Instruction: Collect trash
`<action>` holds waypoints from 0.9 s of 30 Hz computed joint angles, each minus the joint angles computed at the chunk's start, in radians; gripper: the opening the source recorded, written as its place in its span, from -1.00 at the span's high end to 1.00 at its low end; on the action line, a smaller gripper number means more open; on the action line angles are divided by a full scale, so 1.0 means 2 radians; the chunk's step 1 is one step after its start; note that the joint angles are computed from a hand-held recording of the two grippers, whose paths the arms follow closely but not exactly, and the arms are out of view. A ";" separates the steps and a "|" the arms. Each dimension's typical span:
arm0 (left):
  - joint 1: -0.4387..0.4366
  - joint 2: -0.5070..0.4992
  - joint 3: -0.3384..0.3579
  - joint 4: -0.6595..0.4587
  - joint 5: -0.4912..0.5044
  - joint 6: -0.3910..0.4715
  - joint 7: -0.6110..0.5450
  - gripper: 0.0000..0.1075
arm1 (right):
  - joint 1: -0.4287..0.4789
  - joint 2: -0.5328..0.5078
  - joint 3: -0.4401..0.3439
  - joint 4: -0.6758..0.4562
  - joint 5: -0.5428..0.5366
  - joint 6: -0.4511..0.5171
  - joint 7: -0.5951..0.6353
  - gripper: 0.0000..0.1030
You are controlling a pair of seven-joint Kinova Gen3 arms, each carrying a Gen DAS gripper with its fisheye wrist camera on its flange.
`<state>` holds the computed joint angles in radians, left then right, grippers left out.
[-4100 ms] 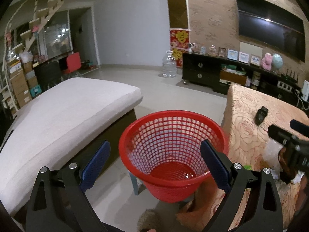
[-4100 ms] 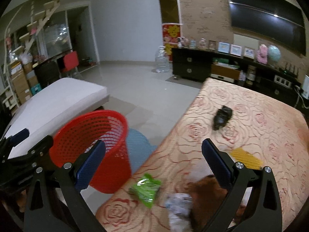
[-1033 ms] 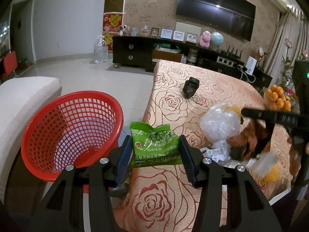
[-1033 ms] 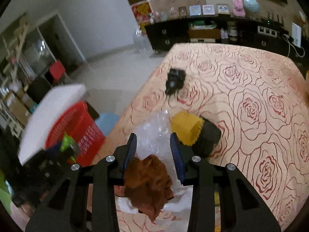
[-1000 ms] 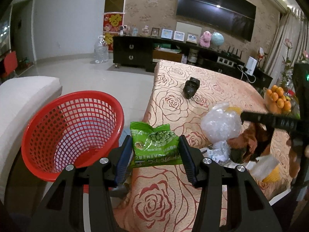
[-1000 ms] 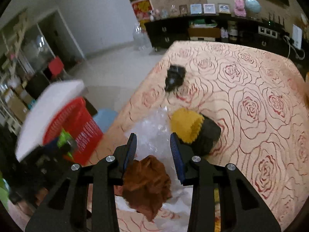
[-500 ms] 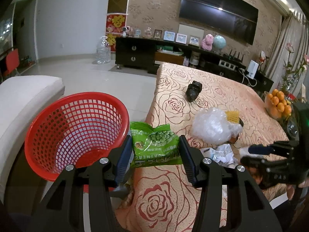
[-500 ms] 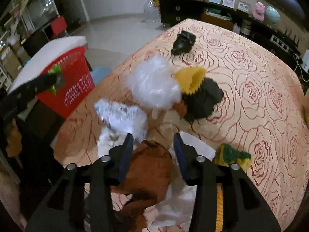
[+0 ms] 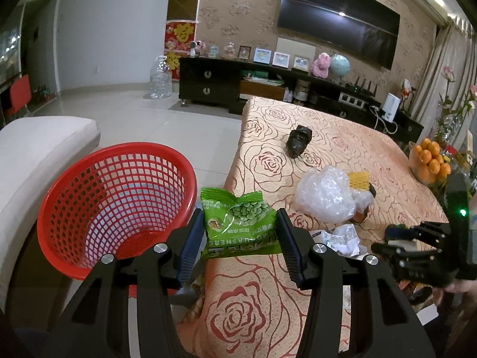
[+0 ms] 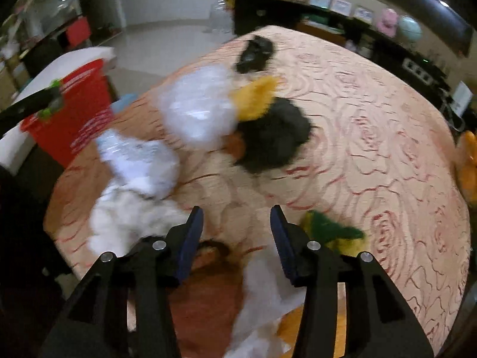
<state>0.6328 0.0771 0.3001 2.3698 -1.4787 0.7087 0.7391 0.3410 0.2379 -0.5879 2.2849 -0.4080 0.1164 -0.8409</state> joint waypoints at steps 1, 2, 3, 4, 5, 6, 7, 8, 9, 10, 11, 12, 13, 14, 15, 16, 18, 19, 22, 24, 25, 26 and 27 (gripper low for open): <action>0.000 0.001 0.000 -0.001 0.001 0.001 0.000 0.12 | -0.012 0.004 0.014 0.002 0.004 -0.016 -0.014 0.13; 0.000 0.002 0.000 -0.002 0.002 0.001 0.000 0.12 | -0.016 0.009 0.019 0.002 0.002 -0.029 -0.020 0.13; 0.001 0.003 0.000 -0.002 0.002 0.002 0.002 0.12 | -0.011 0.015 0.014 0.002 0.003 -0.038 -0.030 0.13; 0.002 0.003 0.001 -0.003 0.002 0.003 0.002 0.12 | -0.015 0.021 0.018 0.003 0.003 -0.051 -0.042 0.13; 0.002 0.004 0.001 -0.003 0.002 0.003 0.002 0.12 | -0.019 0.026 0.019 0.005 0.005 -0.064 -0.053 0.13; 0.002 0.003 0.000 -0.003 0.002 0.003 0.002 0.12 | -0.022 0.030 0.020 0.005 0.008 -0.072 -0.062 0.13; 0.003 0.003 0.000 -0.003 0.003 0.003 0.002 0.12 | -0.018 0.034 0.013 0.008 0.009 -0.088 -0.073 0.13; 0.002 0.003 -0.001 -0.002 0.000 0.002 0.005 0.12 | -0.011 0.038 0.003 0.010 0.014 -0.099 -0.084 0.13; 0.001 0.002 -0.001 -0.001 0.000 0.001 0.006 0.12 | 0.005 0.041 -0.015 0.014 0.022 -0.111 -0.097 0.13; 0.001 0.002 -0.001 -0.001 0.000 0.001 0.007 0.12 | 0.025 0.047 -0.039 0.017 0.031 -0.131 -0.117 0.13; 0.001 0.003 -0.001 -0.002 0.000 0.001 0.007 0.12 | 0.039 0.051 -0.052 0.021 0.040 -0.143 -0.129 0.13; 0.001 0.003 -0.001 -0.002 0.001 0.001 0.007 0.12 | 0.043 0.054 -0.059 0.023 0.040 -0.156 -0.138 0.11; 0.001 0.002 -0.001 -0.002 0.000 0.000 0.007 0.12 | 0.039 0.056 -0.057 0.026 0.042 -0.176 -0.154 0.09; 0.001 0.003 -0.001 -0.002 0.000 0.000 0.007 0.12 | 0.031 0.054 -0.051 0.030 0.041 -0.187 -0.164 0.04; 0.000 0.003 -0.001 -0.002 0.000 0.000 0.007 0.12 | 0.015 0.054 -0.038 0.030 0.035 -0.200 -0.170 0.02; 0.000 0.003 -0.001 -0.002 0.000 0.000 0.007 0.12 | -0.004 0.054 -0.022 0.032 0.024 -0.217 -0.175 0.01; 0.000 0.003 -0.001 -0.001 0.000 0.000 0.006 0.12 | -0.030 0.051 -0.002 0.037 0.015 -0.241 -0.188 0.01; 0.000 0.003 -0.001 -0.001 0.000 -0.001 0.007 0.12 | -0.040 0.051 0.005 0.037 0.014 -0.252 -0.195 0.00; 0.000 0.003 -0.002 -0.002 0.002 0.000 0.004 0.12 | -0.044 0.049 0.014 0.035 0.037 -0.263 -0.223 -0.15; -0.001 0.002 -0.002 0.001 0.001 -0.001 0.006 0.12 | -0.061 0.039 0.037 0.032 0.033 -0.255 -0.230 -0.22; -0.002 0.000 -0.003 0.002 0.000 -0.001 0.009 0.12 | -0.070 0.035 0.048 0.034 0.031 -0.258 -0.231 -0.24; -0.002 0.000 -0.003 0.005 -0.003 -0.001 0.015 0.12 | -0.086 0.028 0.066 0.036 0.022 -0.262 -0.225 -0.27; -0.003 -0.003 -0.003 0.008 -0.005 -0.002 0.019 0.12 | -0.098 0.021 0.081 0.037 0.017 -0.259 -0.220 -0.28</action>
